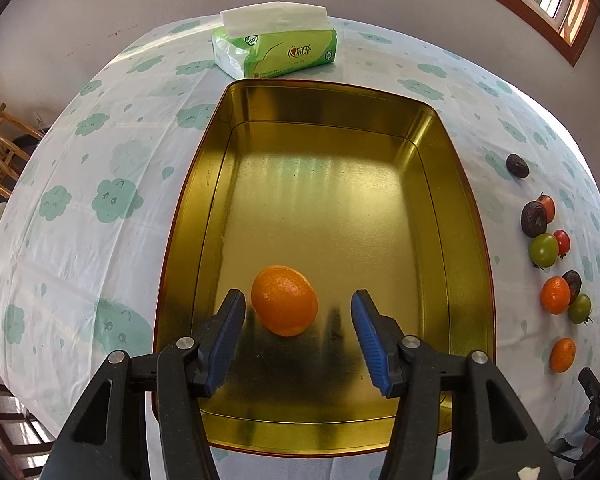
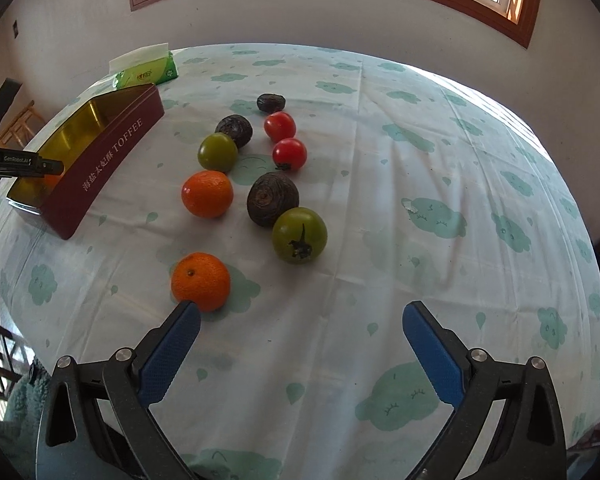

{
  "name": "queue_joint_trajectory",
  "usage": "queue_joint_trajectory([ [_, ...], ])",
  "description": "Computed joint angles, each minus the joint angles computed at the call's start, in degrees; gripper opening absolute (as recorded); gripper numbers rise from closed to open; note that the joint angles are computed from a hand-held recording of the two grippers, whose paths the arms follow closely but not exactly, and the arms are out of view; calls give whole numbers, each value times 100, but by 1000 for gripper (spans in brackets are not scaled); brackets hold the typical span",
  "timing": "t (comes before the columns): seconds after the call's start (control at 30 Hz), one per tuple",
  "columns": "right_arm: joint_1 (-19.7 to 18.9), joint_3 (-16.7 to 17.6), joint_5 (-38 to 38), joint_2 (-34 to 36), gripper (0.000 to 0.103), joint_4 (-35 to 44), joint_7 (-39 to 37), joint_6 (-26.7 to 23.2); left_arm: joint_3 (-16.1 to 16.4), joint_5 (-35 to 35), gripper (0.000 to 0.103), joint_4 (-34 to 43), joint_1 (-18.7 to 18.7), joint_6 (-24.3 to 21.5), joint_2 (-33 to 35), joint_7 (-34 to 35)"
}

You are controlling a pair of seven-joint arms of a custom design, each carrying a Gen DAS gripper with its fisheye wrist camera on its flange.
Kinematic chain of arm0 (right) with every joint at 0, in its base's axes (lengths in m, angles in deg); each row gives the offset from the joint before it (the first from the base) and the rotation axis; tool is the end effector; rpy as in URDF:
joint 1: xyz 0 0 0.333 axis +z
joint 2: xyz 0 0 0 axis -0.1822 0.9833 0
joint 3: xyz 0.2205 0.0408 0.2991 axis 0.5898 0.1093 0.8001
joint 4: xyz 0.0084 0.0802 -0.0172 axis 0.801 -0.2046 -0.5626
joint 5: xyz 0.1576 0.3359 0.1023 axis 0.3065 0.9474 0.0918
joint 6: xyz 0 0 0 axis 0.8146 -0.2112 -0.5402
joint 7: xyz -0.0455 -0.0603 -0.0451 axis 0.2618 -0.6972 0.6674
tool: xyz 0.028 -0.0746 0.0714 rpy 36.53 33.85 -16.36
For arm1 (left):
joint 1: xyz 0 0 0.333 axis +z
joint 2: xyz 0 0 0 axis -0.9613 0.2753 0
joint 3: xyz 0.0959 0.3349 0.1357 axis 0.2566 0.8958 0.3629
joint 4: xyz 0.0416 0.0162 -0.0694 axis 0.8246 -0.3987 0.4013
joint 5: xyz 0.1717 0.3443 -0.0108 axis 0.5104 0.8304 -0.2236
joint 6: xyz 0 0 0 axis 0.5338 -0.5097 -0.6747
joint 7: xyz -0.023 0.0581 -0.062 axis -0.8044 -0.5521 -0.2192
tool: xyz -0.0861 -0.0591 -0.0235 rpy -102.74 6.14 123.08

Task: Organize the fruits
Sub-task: 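Grasp an orange from the fruit row with the right gripper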

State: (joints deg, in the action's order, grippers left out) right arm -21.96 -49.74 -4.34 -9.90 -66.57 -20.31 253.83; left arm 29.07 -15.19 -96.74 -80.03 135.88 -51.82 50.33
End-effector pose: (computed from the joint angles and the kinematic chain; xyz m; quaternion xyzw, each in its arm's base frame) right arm 0.5612 0.0856 0.2682 -0.8339 0.4611 -0.1912 0.2355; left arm 0.5331 -0.0792 0.2922 -0.8272 0.5194 -0.1387 0.1633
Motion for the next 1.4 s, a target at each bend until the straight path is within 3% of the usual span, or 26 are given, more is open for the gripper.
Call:
queue_joint_trajectory([
  [0.1, -341, 423, -217, 89, 81, 24, 24, -171, 215, 573, 61, -23, -246, -21, -125, -544],
  [0.33, -88, 401, -14, 216, 62, 132, -179, -319, 43, 1772, 72, -99, -237, -396, -453, -1699],
  [0.57, 70, 386, 297, 321, 51, 246, -422, -439, -406, 2094, 77, -232, 124, -532, -594, -2084],
  [0.77, 148, 381, 500, 367, 41, 285, -560, -457, -576, 2258, 78, -320, 260, -597, -664, -2313],
  [1.1, 133, 426, 619, 374, 39, 299, -640, -407, -659, 2417, 81, -428, 383, -582, -757, -2541],
  [1.33, -138, 731, 517, 310, 38, 332, -582, -348, -655, 2538, 81, -514, 465, -530, -830, -2751],
  [1.4, -333, 969, 420, 307, 38, 392, -565, -416, -643, 2592, 83, -547, 507, -491, -862, -2836],
])
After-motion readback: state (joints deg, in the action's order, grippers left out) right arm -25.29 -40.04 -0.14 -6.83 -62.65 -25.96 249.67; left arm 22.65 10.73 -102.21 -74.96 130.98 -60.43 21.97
